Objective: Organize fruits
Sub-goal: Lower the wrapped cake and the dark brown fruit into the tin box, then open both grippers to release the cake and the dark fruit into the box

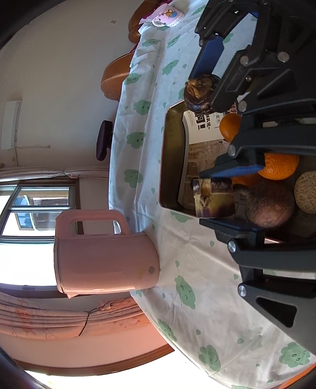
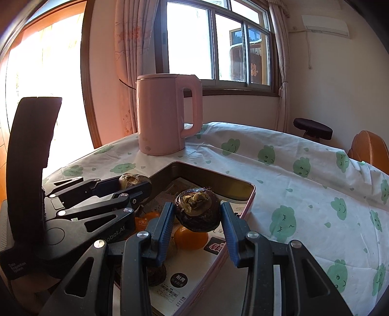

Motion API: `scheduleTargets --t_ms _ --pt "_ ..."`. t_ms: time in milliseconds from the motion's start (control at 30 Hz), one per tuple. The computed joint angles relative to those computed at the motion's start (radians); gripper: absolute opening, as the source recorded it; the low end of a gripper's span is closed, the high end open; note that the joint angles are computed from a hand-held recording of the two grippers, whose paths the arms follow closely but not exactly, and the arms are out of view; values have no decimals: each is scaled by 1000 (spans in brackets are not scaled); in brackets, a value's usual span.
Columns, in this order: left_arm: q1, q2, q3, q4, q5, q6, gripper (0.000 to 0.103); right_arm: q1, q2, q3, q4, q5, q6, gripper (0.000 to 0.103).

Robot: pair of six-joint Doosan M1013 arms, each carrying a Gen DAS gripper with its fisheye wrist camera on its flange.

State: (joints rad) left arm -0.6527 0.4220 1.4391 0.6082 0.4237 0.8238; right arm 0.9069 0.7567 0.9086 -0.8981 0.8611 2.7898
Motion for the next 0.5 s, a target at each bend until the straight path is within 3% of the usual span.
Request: scheduleTargets --t_ms 400,500 --pt "4 7 -6 -60 5 52 36 -12 6 -7 85 -4 -53 42" --pt "7 3 -2 -85 -7 71 39 -14 3 -2 99 -6 -48 46"
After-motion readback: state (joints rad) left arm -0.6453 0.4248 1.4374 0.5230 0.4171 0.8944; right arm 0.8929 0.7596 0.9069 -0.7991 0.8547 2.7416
